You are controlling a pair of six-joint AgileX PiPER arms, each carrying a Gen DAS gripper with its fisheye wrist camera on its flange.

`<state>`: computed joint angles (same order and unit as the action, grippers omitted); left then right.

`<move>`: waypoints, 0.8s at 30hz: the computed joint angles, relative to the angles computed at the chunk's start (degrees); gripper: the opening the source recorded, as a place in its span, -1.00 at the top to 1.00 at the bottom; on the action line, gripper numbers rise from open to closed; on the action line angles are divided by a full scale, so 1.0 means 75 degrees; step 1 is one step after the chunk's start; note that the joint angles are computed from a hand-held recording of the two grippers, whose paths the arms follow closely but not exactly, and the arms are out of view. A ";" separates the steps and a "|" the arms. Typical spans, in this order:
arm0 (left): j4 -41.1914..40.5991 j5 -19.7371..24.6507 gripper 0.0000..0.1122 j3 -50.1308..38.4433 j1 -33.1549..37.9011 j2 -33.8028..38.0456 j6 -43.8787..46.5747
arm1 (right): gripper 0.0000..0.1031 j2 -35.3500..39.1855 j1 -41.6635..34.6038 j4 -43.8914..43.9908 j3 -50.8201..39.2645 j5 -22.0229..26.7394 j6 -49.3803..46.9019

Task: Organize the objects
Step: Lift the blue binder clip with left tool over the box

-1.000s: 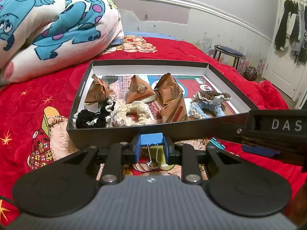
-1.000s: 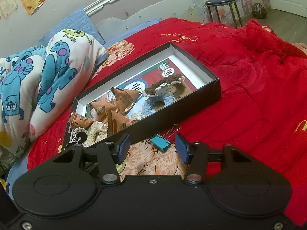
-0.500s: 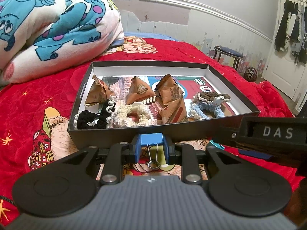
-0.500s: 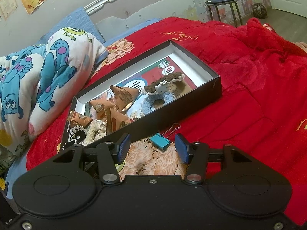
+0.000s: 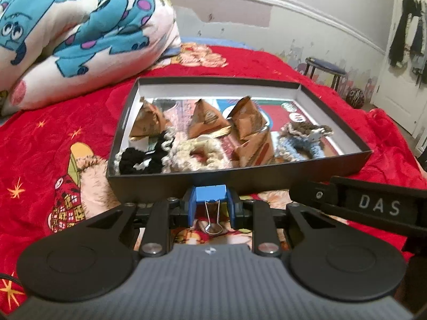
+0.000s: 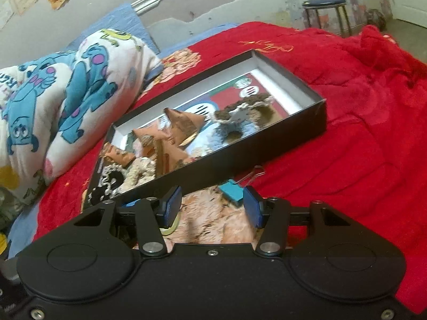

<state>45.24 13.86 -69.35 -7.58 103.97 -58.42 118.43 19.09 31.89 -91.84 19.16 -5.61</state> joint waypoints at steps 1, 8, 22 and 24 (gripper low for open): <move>-0.0489 0.0055 0.50 -0.0070 0.0041 0.0032 0.0447 | 0.05 0.0042 0.0018 -0.0052 -0.0040 -0.0004 0.0036; -0.1514 0.0215 0.50 -0.0228 0.0116 0.0118 0.1492 | 0.08 0.0579 0.0212 -0.2502 -0.0722 0.0078 0.2222; -0.2233 0.0854 0.50 -0.0626 0.0014 0.0256 0.2576 | 0.47 0.0851 0.0536 -0.5111 -0.1083 0.0382 0.4207; -0.2290 0.0852 0.50 -0.0630 0.0018 0.0252 0.2629 | 0.47 0.0819 0.0537 -0.5139 -0.1030 0.0351 0.4254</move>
